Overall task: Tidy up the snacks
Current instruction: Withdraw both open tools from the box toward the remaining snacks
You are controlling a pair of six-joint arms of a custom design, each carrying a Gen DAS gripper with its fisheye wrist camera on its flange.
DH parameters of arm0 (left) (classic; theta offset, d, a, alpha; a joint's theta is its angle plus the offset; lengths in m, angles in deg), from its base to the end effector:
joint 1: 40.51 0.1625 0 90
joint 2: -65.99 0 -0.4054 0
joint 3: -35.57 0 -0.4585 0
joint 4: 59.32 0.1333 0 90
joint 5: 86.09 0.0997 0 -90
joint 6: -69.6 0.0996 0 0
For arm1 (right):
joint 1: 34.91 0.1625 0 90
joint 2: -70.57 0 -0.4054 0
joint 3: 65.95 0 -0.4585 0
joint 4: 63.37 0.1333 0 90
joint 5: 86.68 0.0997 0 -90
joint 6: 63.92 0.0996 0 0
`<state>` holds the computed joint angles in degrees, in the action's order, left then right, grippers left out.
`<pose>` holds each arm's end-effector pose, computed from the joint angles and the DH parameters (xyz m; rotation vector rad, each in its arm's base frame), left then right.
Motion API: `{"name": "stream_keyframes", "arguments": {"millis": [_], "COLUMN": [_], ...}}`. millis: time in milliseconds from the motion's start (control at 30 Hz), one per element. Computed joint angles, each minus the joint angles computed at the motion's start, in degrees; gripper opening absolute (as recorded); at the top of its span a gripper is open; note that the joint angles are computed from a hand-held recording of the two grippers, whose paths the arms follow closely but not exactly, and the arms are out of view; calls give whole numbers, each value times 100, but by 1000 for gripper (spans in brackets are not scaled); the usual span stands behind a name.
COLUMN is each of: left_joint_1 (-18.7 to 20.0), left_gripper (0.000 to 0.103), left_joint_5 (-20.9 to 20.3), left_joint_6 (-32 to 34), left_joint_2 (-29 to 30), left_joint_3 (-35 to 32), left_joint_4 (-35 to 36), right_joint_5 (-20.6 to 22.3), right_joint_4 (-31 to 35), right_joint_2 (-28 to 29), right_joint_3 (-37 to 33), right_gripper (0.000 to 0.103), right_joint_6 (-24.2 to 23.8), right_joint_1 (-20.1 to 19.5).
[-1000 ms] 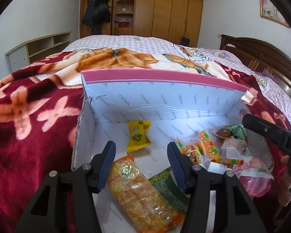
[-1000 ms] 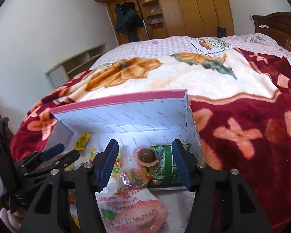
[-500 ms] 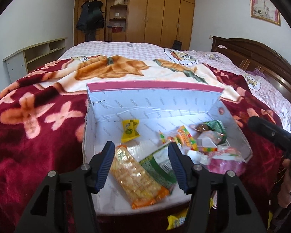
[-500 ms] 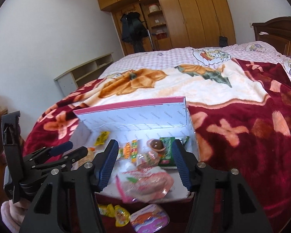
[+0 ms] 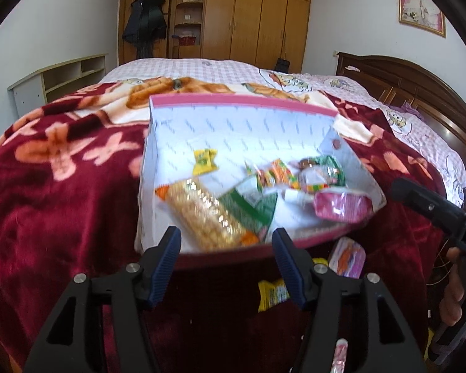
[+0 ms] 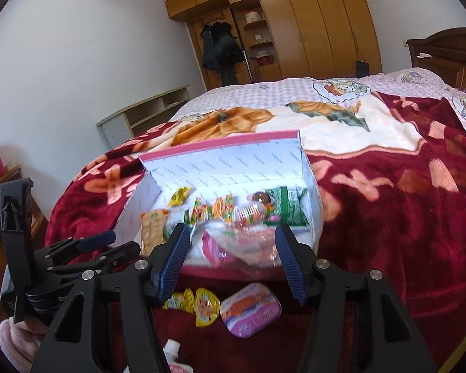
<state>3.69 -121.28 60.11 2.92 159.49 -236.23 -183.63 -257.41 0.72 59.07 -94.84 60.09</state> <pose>-0.2243 -0.5176 0.1157 0.4526 2.2625 -1.0208 0.1680 -0.5289 0.1768 0.7380 -2.5109 1.1227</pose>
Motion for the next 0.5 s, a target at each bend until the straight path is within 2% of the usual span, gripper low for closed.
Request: {"name": "stream_keyframes", "arguments": {"millis": [167,500], "left_joint_1": [-63,-23], "left_gripper": [64,64], "left_joint_5": [88,-208], "left_joint_6": [-71,-512], "left_joint_2": [39,157], "left_joint_3": [196,283], "left_joint_4": [-120,289], "right_joint_5": [-63,71], "right_joint_4": [-225,-472], "right_joint_2": [-129,-199], "right_joint_3": [293,765], "right_gripper": [59,59], "right_joint_6": [-12,19], "right_joint_1": [-64,-383]}}
